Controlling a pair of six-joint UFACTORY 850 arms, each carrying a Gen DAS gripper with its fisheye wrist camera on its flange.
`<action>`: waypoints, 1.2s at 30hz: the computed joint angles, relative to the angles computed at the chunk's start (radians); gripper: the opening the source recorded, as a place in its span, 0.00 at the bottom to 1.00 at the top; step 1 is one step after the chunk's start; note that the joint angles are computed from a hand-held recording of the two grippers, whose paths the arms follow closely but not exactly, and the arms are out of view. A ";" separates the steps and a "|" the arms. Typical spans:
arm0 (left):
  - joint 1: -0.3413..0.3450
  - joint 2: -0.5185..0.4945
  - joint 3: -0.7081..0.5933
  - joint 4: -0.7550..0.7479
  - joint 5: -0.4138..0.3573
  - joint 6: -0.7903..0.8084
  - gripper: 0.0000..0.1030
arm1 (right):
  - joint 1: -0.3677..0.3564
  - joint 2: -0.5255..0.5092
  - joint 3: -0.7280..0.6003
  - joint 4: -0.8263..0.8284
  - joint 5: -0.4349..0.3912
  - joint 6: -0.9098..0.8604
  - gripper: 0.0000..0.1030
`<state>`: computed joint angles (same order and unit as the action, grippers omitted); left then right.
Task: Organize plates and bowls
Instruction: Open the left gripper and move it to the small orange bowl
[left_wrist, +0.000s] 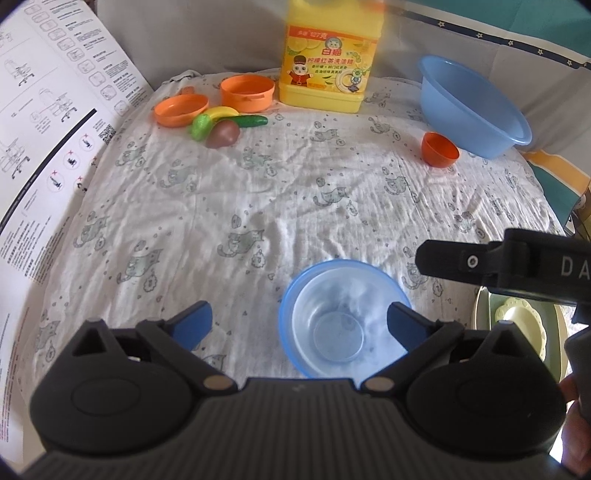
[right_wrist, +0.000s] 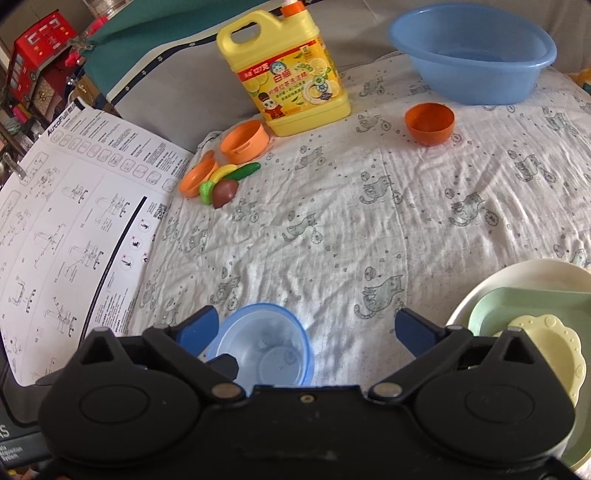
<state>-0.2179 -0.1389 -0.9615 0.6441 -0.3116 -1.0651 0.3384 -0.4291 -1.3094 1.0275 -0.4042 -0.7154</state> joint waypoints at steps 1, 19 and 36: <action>-0.002 -0.007 -0.009 -0.004 -0.004 0.005 1.00 | -0.006 -0.004 -0.004 0.002 -0.002 0.003 1.00; -0.022 -0.258 -0.374 -0.169 -0.091 0.215 1.00 | -0.144 -0.130 -0.197 -0.025 -0.011 0.108 1.00; -0.035 -0.686 -0.939 -0.251 -0.233 0.343 0.98 | -0.228 -0.490 -0.701 -0.229 -0.146 0.441 0.91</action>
